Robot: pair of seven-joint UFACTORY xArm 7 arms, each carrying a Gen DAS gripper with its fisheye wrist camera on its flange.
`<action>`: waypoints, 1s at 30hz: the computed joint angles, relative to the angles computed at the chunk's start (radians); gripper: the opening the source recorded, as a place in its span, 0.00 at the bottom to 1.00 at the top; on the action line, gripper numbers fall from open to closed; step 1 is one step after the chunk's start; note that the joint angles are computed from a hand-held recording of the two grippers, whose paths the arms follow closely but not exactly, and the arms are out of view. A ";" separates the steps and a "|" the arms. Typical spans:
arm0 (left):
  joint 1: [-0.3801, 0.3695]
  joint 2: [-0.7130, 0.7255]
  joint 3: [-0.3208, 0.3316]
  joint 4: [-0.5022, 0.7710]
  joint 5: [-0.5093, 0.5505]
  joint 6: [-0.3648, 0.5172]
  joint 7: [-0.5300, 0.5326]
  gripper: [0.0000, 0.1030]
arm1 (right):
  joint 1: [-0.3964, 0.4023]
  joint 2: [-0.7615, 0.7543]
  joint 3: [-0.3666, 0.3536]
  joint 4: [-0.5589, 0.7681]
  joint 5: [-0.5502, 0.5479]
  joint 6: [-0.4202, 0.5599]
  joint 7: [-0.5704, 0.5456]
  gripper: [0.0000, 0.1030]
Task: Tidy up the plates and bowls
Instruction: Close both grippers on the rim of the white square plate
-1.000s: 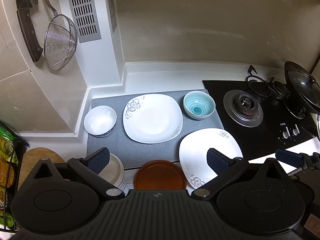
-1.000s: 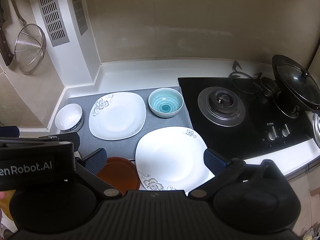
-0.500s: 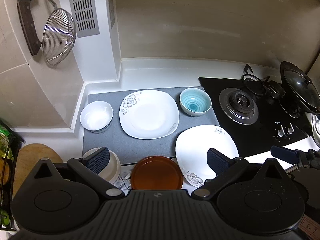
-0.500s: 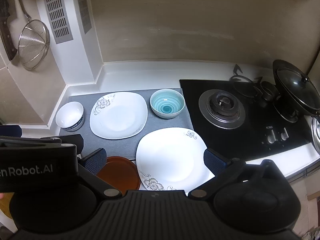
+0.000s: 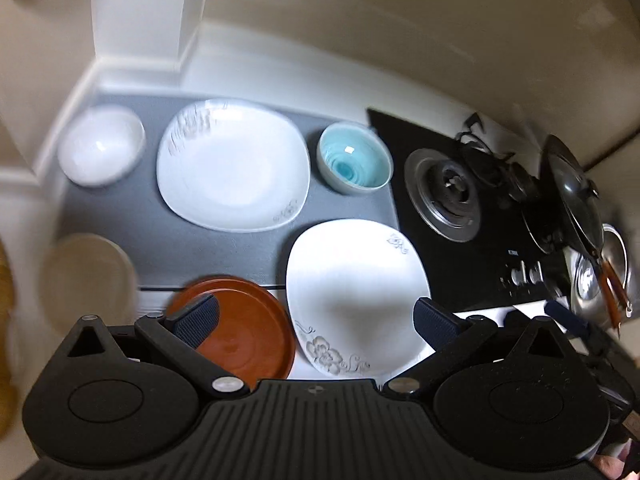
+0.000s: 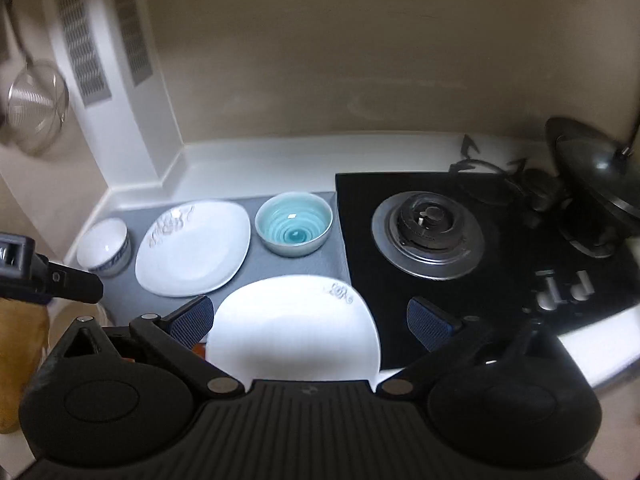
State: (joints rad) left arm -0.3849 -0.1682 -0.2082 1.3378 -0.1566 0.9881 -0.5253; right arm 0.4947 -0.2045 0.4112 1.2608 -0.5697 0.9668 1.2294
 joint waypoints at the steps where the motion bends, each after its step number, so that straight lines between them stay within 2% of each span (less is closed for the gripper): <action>1: 0.000 0.023 0.000 -0.013 -0.005 -0.036 0.003 1.00 | -0.005 -0.040 -0.030 -0.068 0.024 -0.051 -0.009 1.00; 3: -0.003 0.096 0.000 0.005 0.002 -0.069 0.034 0.99 | -0.031 -0.090 -0.055 -0.164 0.052 -0.085 -0.022 1.00; 5: -0.009 0.178 -0.002 0.042 0.040 -0.074 0.044 0.94 | -0.048 -0.151 -0.104 -0.291 0.134 -0.218 -0.028 1.00; 6: -0.014 0.225 -0.003 0.074 0.067 -0.057 0.034 0.89 | -0.042 -0.174 -0.141 -0.360 0.205 -0.314 -0.043 1.00; 8: -0.033 0.337 0.001 0.180 0.119 0.050 0.005 0.83 | -0.020 -0.210 -0.208 -0.483 0.348 -0.483 -0.077 1.00; 9: -0.034 0.377 0.004 0.214 0.105 0.088 0.018 0.80 | -0.005 -0.220 -0.236 -0.531 0.416 -0.551 -0.095 0.99; 11: -0.033 0.435 0.007 0.245 0.057 0.115 0.035 0.78 | 0.028 -0.220 -0.277 -0.593 0.530 -0.644 -0.141 0.91; 12: -0.036 0.452 0.010 0.251 0.045 0.119 0.030 0.77 | 0.051 -0.215 -0.302 -0.614 0.580 -0.674 -0.183 0.82; 13: -0.041 0.462 0.014 0.252 0.045 0.119 0.019 0.75 | 0.071 -0.205 -0.323 -0.624 0.620 -0.692 -0.225 0.77; 14: -0.048 0.471 0.016 0.255 0.048 0.121 0.012 0.73 | 0.085 -0.190 -0.338 -0.628 0.653 -0.703 -0.264 0.76; 15: -0.051 0.475 0.016 0.252 0.044 0.116 0.012 0.62 | 0.099 -0.180 -0.354 -0.634 0.686 -0.709 -0.306 0.74; 17: -0.054 0.477 0.014 0.244 0.030 0.117 0.011 0.49 | 0.133 -0.164 -0.391 -0.642 0.756 -0.721 -0.399 0.66; 20: -0.055 0.470 0.013 0.232 0.015 0.133 0.012 0.35 | 0.179 -0.160 -0.430 -0.670 0.863 -0.767 -0.514 0.64; 23: -0.051 0.468 0.005 0.213 -0.016 0.136 0.038 0.34 | 0.207 -0.147 -0.448 -0.686 0.957 -0.798 -0.589 0.60; 25: -0.049 0.477 0.002 0.211 -0.042 0.146 0.041 0.34 | 0.196 -0.133 -0.426 -0.691 0.995 -0.828 -0.600 0.59; 27: -0.044 0.477 0.002 0.197 -0.074 0.118 0.039 0.33 | 0.196 -0.122 -0.410 -0.697 1.040 -0.867 -0.619 0.58; 30: -0.038 0.484 0.003 0.199 -0.106 0.105 0.017 0.33 | 0.305 -0.092 -0.489 -0.685 1.162 -0.926 -0.738 0.52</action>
State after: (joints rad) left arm -0.4229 0.3162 -0.2052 1.5366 -0.2630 1.0934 -0.5086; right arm 0.8001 -0.2963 -0.0775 0.5757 0.5921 0.0403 0.4915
